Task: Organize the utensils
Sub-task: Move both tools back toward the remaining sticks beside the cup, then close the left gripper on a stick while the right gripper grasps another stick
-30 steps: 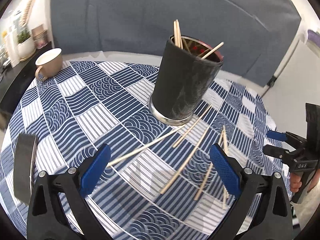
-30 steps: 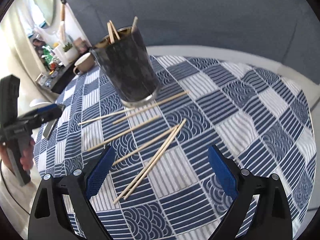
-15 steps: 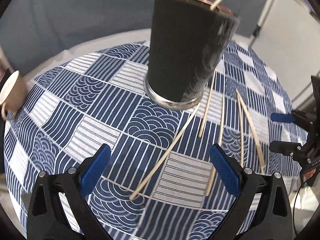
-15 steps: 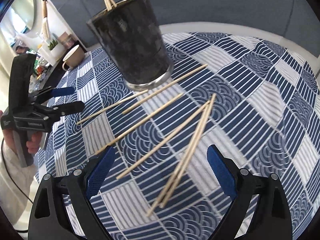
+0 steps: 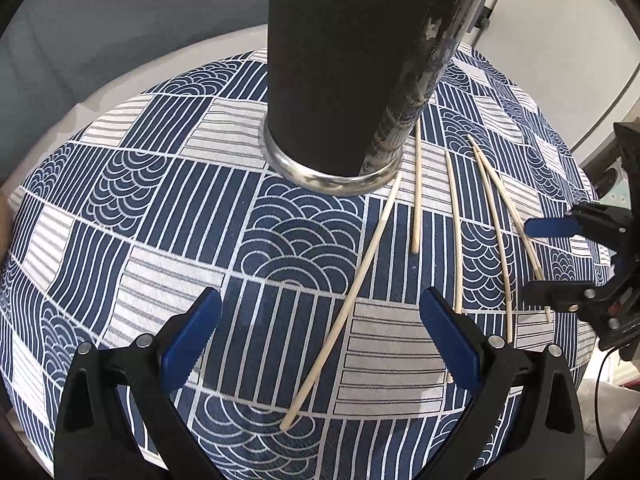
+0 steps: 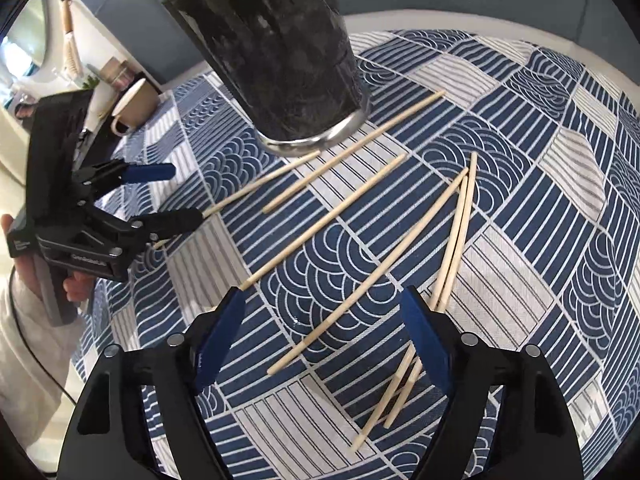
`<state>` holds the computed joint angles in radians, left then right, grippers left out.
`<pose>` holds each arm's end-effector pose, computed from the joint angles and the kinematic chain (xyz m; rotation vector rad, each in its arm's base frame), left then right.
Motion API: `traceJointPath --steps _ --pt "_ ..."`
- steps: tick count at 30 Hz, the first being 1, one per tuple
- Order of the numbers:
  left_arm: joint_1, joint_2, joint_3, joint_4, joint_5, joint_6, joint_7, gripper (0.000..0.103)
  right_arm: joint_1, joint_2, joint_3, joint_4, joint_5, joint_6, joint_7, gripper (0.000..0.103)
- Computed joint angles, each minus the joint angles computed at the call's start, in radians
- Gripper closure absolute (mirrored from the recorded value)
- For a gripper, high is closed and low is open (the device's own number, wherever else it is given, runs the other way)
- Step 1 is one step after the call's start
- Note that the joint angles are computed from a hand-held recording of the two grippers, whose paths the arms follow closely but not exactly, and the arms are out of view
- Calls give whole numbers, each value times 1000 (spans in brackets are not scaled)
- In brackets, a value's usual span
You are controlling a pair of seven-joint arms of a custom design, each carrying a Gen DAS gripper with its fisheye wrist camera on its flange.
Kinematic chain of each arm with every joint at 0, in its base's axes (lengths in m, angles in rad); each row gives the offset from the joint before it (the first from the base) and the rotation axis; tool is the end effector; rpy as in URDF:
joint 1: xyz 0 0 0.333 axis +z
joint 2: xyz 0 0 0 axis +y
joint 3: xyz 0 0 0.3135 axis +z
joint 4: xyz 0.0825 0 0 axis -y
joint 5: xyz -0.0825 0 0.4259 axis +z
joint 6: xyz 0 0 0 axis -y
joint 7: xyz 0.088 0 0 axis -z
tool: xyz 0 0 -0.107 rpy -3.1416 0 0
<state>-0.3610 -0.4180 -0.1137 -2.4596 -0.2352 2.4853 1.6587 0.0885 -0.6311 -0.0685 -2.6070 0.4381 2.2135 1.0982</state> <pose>0.4363 -0.2249 0.4731 -1.6102 2.4527 -0.6610 0.4171 0.0226 0.4623 -2.1263 1.6068 0.0438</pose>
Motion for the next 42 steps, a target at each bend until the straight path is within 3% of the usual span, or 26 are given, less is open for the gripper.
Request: traceJointPath --steps 5,10,13,15,16,18,21,23,24,27,35,42 --pt "8 27 -14 17 25 2 2 16 -8 28 15 9 -19 -18 56 45" --pt "5 52 -25 33 36 -10 9 26 -10 23 49 0 -73 14 99 49" --pt "16 69 -48 46 87 -14 -10 31 -20 24 77 1 -129 25 153 60" --pt "28 78 -71 56 148 -21 -34 37 -30 27 102 0 -184 41 198 79" --pt "25 78 -72 56 158 -19 -28 40 -35 25 116 -3 -218 49 217 82" --pt "15 78 -65 58 149 -24 -20 50 -31 23 122 -7 -255 60 240 90" --pt "0 70 -60 56 135 -34 -3 65 -17 22 104 -9 -262 61 251 93" --pt "-10 61 -55 55 121 -54 12 92 -6 28 73 0 -233 41 244 95" --pt "-20 51 -46 51 97 -71 30 96 -3 29 53 4 -213 24 231 97" --pt "-24 30 -36 36 56 -90 29 96 -1 24 11 12 -145 -18 202 99" --pt "-9 -65 -5 -31 -25 -136 -15 98 -19 -19 -23 20 -48 -79 141 103" --pt "-4 -180 12 -100 -15 -179 -67 98 -38 -17 -5 18 -38 -82 132 98"
